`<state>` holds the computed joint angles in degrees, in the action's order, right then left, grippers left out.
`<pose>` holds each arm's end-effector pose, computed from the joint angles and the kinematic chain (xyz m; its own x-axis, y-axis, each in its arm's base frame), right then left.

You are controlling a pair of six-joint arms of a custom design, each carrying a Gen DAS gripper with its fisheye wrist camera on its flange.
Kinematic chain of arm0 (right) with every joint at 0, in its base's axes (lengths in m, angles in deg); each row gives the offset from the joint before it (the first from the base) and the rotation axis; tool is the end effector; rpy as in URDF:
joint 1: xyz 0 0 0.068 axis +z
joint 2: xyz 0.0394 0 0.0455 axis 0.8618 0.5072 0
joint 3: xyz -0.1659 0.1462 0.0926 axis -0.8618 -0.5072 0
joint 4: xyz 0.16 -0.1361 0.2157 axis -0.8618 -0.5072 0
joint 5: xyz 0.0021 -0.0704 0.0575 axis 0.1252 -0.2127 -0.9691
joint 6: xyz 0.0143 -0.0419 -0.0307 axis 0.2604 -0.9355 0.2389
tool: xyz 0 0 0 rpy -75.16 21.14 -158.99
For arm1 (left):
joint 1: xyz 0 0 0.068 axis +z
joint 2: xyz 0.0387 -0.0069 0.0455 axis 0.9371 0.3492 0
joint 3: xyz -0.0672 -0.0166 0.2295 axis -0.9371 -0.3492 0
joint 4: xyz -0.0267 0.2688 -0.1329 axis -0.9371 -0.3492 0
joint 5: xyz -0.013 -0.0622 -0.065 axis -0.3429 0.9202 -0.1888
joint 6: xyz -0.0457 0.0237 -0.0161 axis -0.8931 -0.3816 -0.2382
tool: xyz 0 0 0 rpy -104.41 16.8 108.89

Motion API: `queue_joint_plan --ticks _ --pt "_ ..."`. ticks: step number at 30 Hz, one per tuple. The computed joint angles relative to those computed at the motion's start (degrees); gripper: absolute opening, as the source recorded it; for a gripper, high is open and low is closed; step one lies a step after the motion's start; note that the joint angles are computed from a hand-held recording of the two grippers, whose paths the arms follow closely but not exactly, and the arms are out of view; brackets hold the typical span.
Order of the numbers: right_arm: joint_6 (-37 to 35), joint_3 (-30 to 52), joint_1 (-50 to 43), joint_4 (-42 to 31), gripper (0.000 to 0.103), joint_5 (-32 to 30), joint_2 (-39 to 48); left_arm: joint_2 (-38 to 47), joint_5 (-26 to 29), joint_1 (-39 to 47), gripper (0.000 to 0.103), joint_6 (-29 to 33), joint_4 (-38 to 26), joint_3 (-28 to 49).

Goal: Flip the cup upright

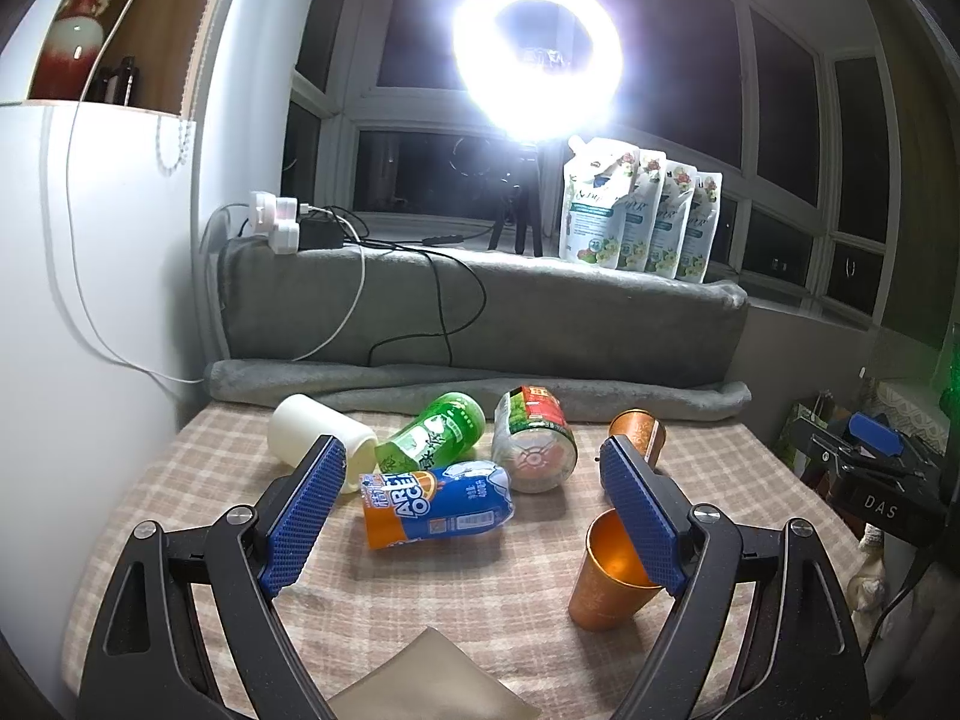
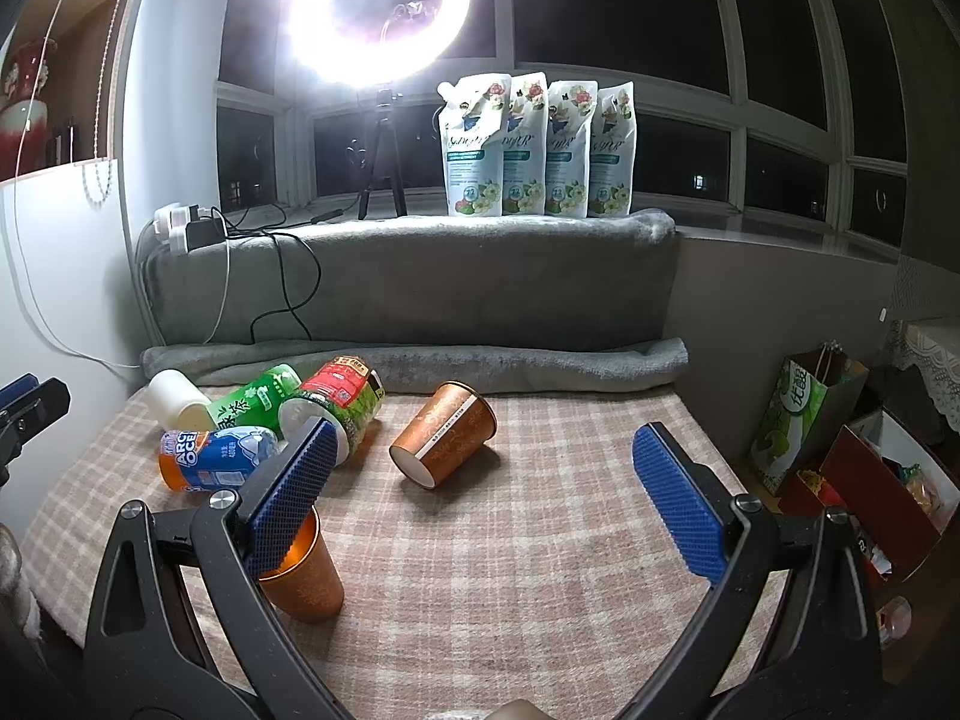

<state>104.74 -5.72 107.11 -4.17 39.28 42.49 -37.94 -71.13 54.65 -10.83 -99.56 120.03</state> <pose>0.2204 0.1988 0.2609 -0.3540 0.0887 -0.9310 0.2191 0.9757 0.0096 0.2572 -0.0716 0.2761 -0.3680 0.0131 -0.9297 0.3033 0.9469 -0.1067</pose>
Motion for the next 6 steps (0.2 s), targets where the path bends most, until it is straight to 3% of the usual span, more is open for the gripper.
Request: queue_joint_plan --ticks 6 --pt "-0.19 -0.12 -0.08 0.24 0.101 -0.08 0.02 0.06 -0.29 0.13 0.087 0.57 0.85 -0.29"
